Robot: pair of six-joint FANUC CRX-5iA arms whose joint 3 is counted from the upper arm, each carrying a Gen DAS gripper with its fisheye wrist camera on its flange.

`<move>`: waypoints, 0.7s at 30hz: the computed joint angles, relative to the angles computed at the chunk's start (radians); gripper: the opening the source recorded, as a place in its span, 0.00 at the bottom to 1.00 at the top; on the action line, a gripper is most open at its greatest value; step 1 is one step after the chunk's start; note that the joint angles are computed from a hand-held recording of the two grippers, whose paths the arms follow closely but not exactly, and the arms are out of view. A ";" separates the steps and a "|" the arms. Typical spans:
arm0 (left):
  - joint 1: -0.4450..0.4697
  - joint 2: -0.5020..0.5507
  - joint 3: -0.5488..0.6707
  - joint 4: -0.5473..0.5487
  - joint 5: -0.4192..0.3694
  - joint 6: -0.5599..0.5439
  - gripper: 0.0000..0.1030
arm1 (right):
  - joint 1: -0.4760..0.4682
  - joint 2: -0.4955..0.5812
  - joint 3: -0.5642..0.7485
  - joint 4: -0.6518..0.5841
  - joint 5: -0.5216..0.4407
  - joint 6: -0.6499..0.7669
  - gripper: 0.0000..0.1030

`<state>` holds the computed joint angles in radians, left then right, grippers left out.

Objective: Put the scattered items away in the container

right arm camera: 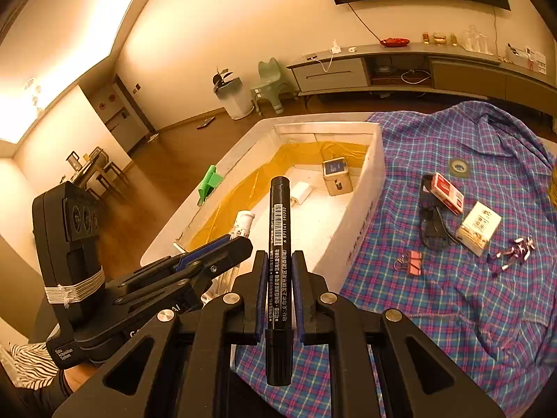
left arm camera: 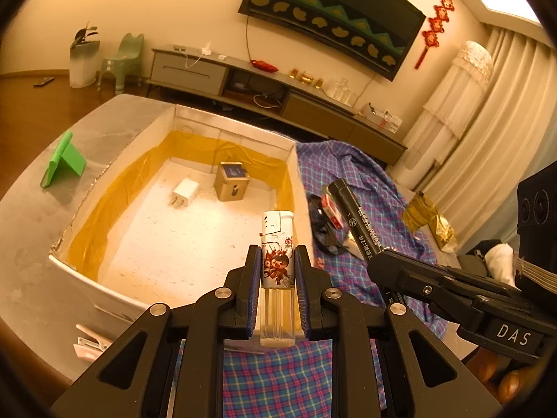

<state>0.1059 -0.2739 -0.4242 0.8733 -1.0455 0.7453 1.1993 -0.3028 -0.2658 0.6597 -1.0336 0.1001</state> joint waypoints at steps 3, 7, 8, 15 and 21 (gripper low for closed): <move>0.007 0.017 0.008 0.003 0.004 -0.005 0.19 | -0.019 0.026 0.024 -0.018 0.013 0.029 0.14; 0.014 0.040 0.022 0.005 0.007 -0.003 0.19 | -0.046 0.056 0.052 -0.042 0.031 0.070 0.14; 0.016 0.048 0.026 0.006 0.006 -0.003 0.19 | -0.054 0.062 0.059 -0.049 0.036 0.080 0.14; 0.026 0.090 0.059 0.000 0.006 0.005 0.19 | -0.099 0.115 0.106 -0.097 0.071 0.142 0.14; 0.040 0.125 0.087 -0.010 0.006 0.010 0.19 | -0.128 0.158 0.145 -0.137 0.093 0.190 0.14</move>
